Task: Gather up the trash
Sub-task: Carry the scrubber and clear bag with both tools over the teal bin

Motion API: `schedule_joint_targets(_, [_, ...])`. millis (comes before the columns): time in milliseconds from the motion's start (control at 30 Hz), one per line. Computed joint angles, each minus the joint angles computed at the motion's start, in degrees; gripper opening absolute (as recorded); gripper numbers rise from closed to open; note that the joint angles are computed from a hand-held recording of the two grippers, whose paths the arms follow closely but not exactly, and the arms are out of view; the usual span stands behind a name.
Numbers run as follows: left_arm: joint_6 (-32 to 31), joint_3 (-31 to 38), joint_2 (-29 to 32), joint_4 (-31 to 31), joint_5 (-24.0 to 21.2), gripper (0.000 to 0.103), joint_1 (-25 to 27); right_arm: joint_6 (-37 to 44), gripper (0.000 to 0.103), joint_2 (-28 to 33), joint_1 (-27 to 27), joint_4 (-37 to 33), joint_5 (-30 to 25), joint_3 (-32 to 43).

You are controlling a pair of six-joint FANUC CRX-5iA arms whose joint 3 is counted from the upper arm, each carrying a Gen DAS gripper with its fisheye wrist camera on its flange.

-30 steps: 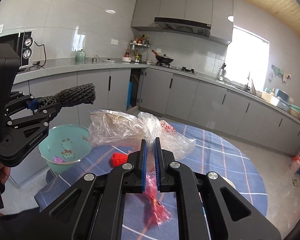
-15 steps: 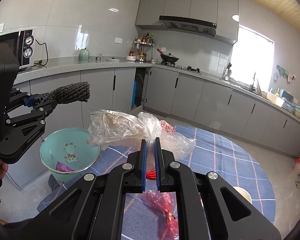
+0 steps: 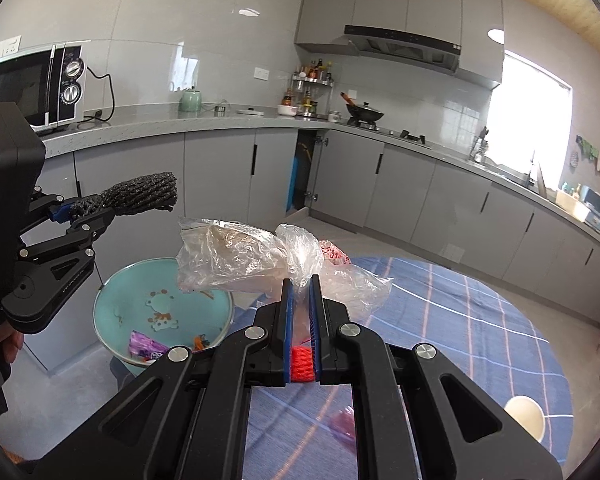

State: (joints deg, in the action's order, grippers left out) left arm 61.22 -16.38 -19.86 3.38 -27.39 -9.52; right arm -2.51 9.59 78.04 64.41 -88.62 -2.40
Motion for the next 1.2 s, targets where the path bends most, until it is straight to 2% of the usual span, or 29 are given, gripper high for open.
schedule_joint_targets(433, [2.5, 1.8, 2.6, -1.4, -1.0, 0.02, 1.6, 2.8, 0.008, 2.7, -3.0, -0.7, 5.5, 2.4])
schedule_joint_targets(1200, [1.9, 2.8, 5.6, -0.1, -1.4, 0.02, 3.3, 8.2, 0.008, 6.8, -7.0, -4.1, 12.3, 6.7])
